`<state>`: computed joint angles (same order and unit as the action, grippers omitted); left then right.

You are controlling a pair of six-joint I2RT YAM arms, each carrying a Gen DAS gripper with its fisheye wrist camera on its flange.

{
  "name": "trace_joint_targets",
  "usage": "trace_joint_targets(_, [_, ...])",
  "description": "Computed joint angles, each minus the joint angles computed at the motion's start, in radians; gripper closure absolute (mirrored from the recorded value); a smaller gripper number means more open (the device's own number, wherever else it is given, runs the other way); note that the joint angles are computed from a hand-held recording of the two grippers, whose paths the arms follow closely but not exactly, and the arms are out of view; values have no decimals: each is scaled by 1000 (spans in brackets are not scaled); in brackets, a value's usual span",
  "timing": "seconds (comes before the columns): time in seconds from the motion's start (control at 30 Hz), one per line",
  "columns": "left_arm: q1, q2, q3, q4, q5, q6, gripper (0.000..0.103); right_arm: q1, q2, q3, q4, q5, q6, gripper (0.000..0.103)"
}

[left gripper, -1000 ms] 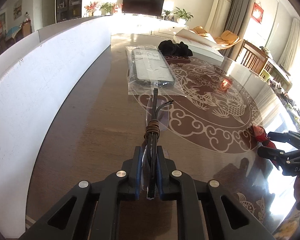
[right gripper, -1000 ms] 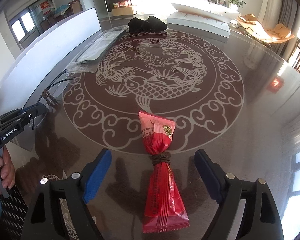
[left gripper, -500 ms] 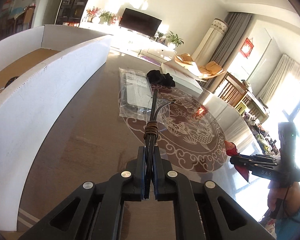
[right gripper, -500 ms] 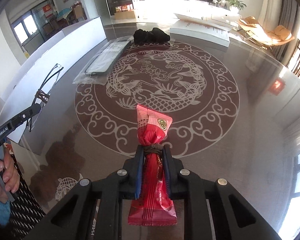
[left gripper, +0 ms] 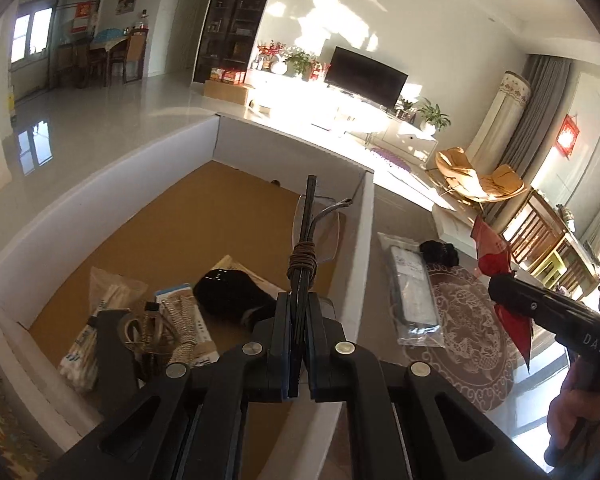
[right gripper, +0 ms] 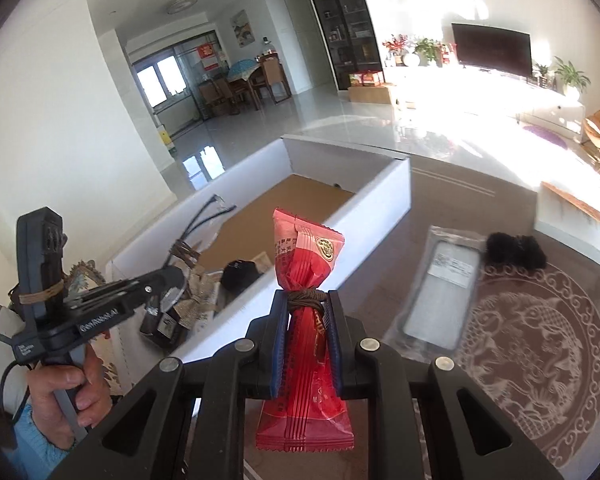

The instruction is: Organize objects

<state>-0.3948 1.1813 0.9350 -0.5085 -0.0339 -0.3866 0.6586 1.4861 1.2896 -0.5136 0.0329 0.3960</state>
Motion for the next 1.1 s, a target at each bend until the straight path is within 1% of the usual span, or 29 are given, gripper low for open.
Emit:
trace_joint_targets(0.1, [103,26,-30,-2,39,6,97,67,248,224,14,-4,2,84])
trace_joint_targets(0.17, [134,50,-46,-1,14,27,97,91,394,374,-16,15,-1,84])
trace_joint_targets(0.23, [137,106,-16,-30,-27,34,96,102,513,502,-54,44,3,84])
trace_joint_targets(0.27, [148,120,-7,-40,-11,33,94,103,561,556,-80,57,12,83])
trace_joint_targets(0.3, [161,131,0,-47,9,40,80,104,605,606,-112,73,25,80])
trace_joint_targets(0.33, [173,133,-3,-45,48,50,69,104,642,650,-144,85,36,66])
trace_joint_targets(0.37, [179,120,-6,-54,85,53,45,105,655,661,-156,97,47,56])
trace_joint_targets(0.4, [179,121,-1,-60,95,52,21,107,649,641,-139,111,60,38])
trace_joint_targets(0.43, [168,111,-3,-61,70,42,13,110,621,596,-106,133,70,28])
trace_joint_targets(0.47, [150,100,-4,-61,19,31,4,114,594,549,-68,158,72,25])
trace_joint_targets(0.5, [135,96,-2,-63,-29,23,1,118,567,507,-35,180,71,21])
trace_joint_targets(0.53, [124,94,1,-69,-54,16,1,120,529,461,-13,195,68,19])
trace_joint_targets(0.63, [135,83,-9,-61,-38,6,1,122,433,342,39,227,70,18])
trace_joint_targets(0.7, [140,52,-31,-41,-52,-11,1,126,344,225,94,258,70,16])
trace_joint_targets(0.8, [147,6,-64,-14,-68,-36,1,136,190,22,161,339,57,8])
trace_joint_targets(0.83, [143,1,-64,-7,-79,-46,1,139,136,-49,172,370,54,8])
trace_joint_targets(0.9, [131,-29,-75,2,-103,-61,1,137,26,-186,166,423,55,8])
trace_joint_targets(1.0, [83,-71,-98,31,-149,-86,1,114,-161,-397,118,512,67,8])
trace_joint_targets(1.1, [3,-97,-111,53,-199,-93,1,77,-360,-577,-5,596,97,8])
